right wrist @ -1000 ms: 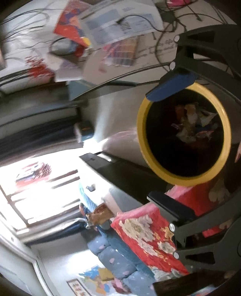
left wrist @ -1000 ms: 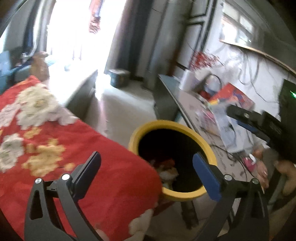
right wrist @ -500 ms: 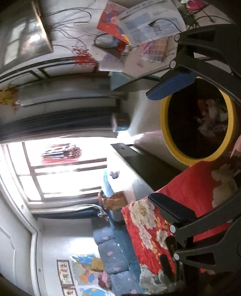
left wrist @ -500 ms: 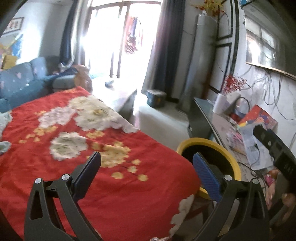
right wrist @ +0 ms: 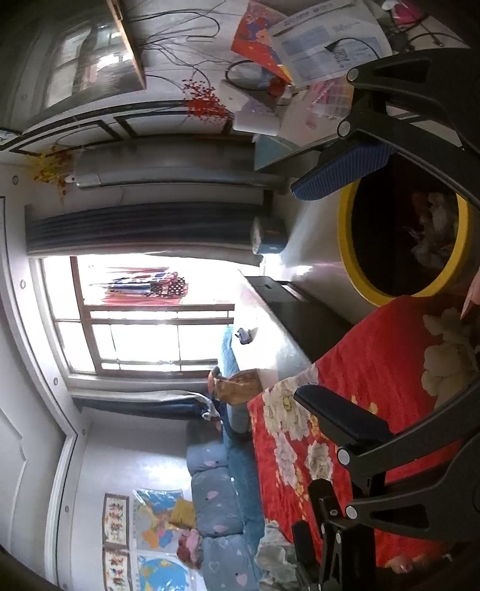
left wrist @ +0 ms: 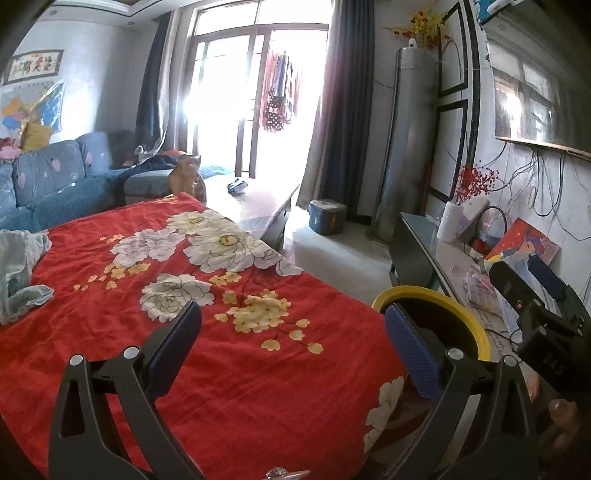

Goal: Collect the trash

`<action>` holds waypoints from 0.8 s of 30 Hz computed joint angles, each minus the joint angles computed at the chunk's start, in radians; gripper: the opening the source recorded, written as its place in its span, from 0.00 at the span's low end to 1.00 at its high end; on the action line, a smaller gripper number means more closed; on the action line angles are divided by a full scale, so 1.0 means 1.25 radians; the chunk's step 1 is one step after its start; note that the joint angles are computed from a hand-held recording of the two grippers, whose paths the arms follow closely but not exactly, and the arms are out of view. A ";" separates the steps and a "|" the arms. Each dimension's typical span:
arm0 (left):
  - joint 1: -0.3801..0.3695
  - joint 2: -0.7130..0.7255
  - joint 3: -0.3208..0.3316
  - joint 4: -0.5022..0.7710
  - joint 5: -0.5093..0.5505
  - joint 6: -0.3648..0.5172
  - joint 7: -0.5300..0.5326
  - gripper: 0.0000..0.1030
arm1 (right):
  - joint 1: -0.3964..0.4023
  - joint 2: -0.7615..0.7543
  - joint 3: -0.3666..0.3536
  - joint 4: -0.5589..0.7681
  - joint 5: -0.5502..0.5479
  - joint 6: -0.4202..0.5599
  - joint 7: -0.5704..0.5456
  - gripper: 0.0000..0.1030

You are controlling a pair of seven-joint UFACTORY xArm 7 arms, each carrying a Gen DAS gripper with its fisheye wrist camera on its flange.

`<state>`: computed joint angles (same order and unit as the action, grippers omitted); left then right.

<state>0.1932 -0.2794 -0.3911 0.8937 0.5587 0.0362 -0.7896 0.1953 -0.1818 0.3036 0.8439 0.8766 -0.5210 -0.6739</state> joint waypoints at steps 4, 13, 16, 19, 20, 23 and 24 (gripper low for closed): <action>0.017 -0.013 -0.013 -0.010 0.004 -0.011 -0.010 0.94 | 0.002 0.002 -0.009 -0.005 -0.029 -0.012 0.021 0.90; 0.027 -0.018 -0.021 -0.018 -0.022 -0.020 0.010 0.94 | 0.009 0.001 -0.006 -0.007 -0.014 -0.016 0.005 0.90; 0.032 -0.019 -0.026 -0.018 -0.027 -0.019 0.014 0.94 | 0.009 0.002 -0.003 -0.005 -0.006 -0.019 -0.001 0.90; 0.031 -0.019 -0.027 -0.019 -0.034 -0.020 0.020 0.94 | 0.011 0.003 -0.001 -0.003 0.008 -0.022 -0.009 0.90; 0.035 -0.020 -0.030 -0.019 -0.034 -0.020 0.019 0.94 | 0.012 0.003 -0.001 -0.001 0.013 -0.021 -0.013 0.90; 0.037 -0.020 -0.032 -0.020 -0.038 -0.021 0.022 0.94 | 0.016 0.007 0.003 0.005 0.031 -0.026 -0.026 0.90; 0.038 -0.020 -0.033 -0.020 -0.038 -0.022 0.023 0.94 | 0.019 0.007 0.002 0.006 0.036 -0.025 -0.030 0.90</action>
